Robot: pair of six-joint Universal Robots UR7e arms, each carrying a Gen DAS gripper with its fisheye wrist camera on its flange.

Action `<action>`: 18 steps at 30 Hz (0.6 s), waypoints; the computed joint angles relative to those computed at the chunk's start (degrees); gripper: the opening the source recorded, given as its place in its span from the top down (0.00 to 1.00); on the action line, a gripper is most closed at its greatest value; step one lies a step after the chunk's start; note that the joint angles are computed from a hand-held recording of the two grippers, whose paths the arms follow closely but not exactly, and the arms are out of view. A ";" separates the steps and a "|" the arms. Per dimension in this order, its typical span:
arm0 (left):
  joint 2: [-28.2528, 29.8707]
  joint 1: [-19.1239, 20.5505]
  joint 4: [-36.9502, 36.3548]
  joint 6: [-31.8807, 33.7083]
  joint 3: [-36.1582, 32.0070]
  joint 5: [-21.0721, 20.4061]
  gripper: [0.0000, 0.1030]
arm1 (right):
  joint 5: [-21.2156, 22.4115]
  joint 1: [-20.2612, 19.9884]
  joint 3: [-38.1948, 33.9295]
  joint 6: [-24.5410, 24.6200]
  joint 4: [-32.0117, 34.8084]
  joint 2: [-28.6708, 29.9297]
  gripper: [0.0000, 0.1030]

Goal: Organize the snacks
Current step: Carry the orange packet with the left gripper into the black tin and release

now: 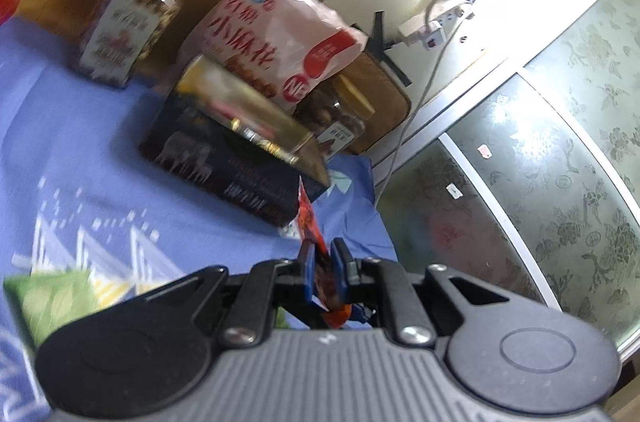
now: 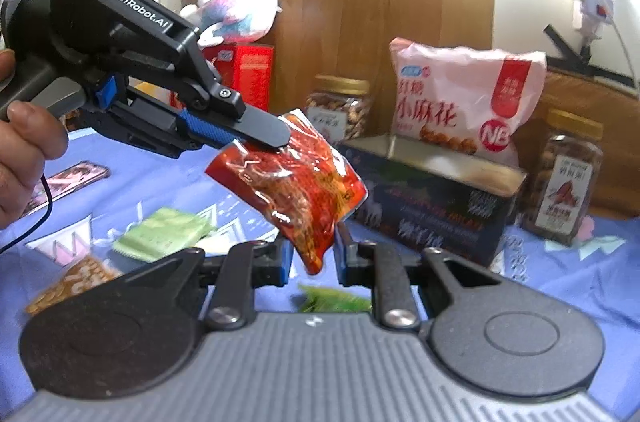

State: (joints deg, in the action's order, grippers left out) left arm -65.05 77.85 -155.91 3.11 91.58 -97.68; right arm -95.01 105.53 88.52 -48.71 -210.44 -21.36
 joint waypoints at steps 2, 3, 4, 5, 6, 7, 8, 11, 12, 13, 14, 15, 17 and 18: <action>1.23 -0.46 0.55 1.14 -2.07 0.00 0.90 | 0.06 -0.02 -1.62 0.08 -0.44 0.42 0.77; 2.09 -0.78 0.78 1.95 -3.44 0.21 0.90 | 0.19 -0.11 -2.78 0.39 -0.13 0.63 0.77; 3.05 -1.09 0.97 2.80 -4.94 0.62 0.90 | 0.18 -0.17 -4.02 0.67 0.38 0.89 0.77; 3.94 -1.28 1.13 3.48 -6.25 0.88 0.90 | 0.09 -0.22 -5.33 0.74 0.86 1.20 0.77; 5.15 -1.45 1.45 4.10 -8.11 1.10 0.90 | -0.07 -0.27 -7.00 0.65 1.38 1.68 0.77; 6.48 -1.59 1.93 4.52 -10.16 1.44 0.90 | -0.31 -0.34 -8.93 0.46 2.14 2.27 0.77; 7.67 -1.66 2.42 4.78 -11.96 1.74 0.90 | -0.55 -0.45 -10.68 0.43 3.00 2.81 0.77; 11.73 -1.97 3.53 6.03 -17.91 3.34 0.90 | -1.68 -0.87 -16.83 -0.03 5.95 4.91 0.77; 13.00 -2.11 3.51 6.45 -19.58 4.36 0.89 | -2.31 -0.95 -18.96 -0.65 6.70 5.80 0.77; 14.35 -2.18 3.38 6.81 -21.28 5.40 0.89 | -2.89 -1.05 -20.95 -1.14 7.73 6.64 0.77; 15.42 -2.16 3.05 7.27 -22.53 6.30 0.89 | -3.48 -1.17 -23.29 -1.66 8.93 7.66 0.77; 16.40 -2.25 2.24 7.60 -23.44 7.67 0.88 | -4.14 -1.19 -25.17 -2.28 9.67 8.61 0.77; 18.51 -2.78 -0.88 8.74 -24.77 12.96 0.80 | -6.14 -1.18 -29.66 -3.50 12.19 10.85 0.75; 19.57 -3.29 -2.78 9.74 -25.20 16.92 0.76 | -7.57 -1.06 -31.93 -3.68 13.75 11.96 0.74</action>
